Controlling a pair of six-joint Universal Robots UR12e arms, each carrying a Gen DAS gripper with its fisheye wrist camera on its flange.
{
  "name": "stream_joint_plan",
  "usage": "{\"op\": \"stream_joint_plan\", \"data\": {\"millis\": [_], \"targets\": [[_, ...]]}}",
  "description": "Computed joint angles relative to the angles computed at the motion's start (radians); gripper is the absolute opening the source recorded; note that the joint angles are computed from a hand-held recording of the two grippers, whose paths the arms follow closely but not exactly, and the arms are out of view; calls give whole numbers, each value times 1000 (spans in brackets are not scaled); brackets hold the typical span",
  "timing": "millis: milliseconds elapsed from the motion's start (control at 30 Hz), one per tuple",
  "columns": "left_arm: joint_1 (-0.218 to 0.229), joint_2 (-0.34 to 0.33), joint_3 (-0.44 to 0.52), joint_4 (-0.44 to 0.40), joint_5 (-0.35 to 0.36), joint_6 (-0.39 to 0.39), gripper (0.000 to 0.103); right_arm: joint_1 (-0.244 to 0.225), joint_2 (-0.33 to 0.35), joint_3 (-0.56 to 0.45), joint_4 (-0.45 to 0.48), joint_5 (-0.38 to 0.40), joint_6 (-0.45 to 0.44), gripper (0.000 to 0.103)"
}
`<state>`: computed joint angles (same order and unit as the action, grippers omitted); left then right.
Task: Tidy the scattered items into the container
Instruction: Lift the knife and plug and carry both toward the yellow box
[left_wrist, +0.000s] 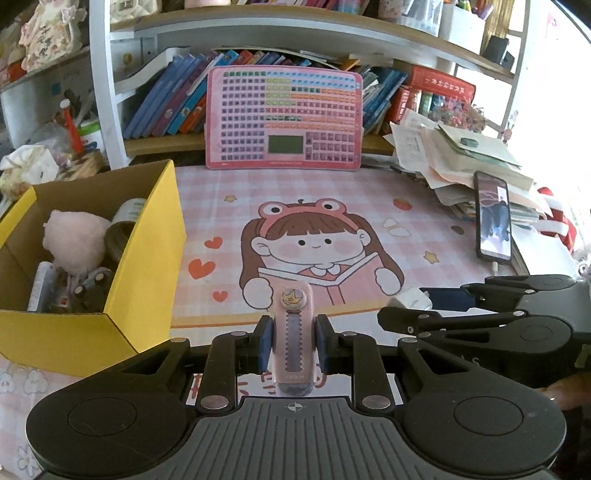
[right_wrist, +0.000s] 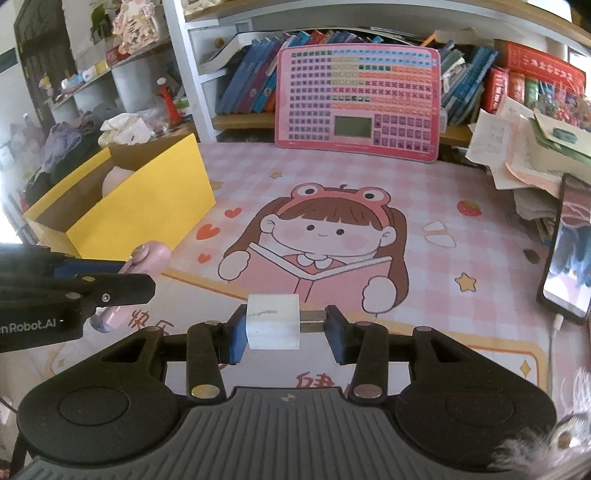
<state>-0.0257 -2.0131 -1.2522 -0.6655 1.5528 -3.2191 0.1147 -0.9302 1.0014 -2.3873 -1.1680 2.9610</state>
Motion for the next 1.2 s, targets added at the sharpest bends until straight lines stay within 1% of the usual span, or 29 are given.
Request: {"op": "stream_joint_plan", "data": {"millis": [167, 333, 500, 633, 800, 1000, 1200], "targets": [[0, 3, -1, -16, -16, 12, 23, -1, -18, 29, -8, -9, 18, 41], [1, 8, -10, -15, -44, 34, 23, -1, -40, 66, -29, -34, 44, 41], [9, 19, -30, -5, -84, 41, 23, 4, -60, 94, -26, -72, 59, 41], [20, 28, -52, 4, -131, 49, 23, 14, -73, 111, -22, -109, 61, 41], [43, 40, -83, 29, -208, 67, 23, 36, -96, 142, -44, -186, 78, 41], [79, 72, -138, 63, -303, 129, 23, 73, -123, 178, -74, -288, 135, 41], [130, 123, -204, 60, -370, 167, 23, 120, -148, 211, -90, -349, 181, 41]]}}
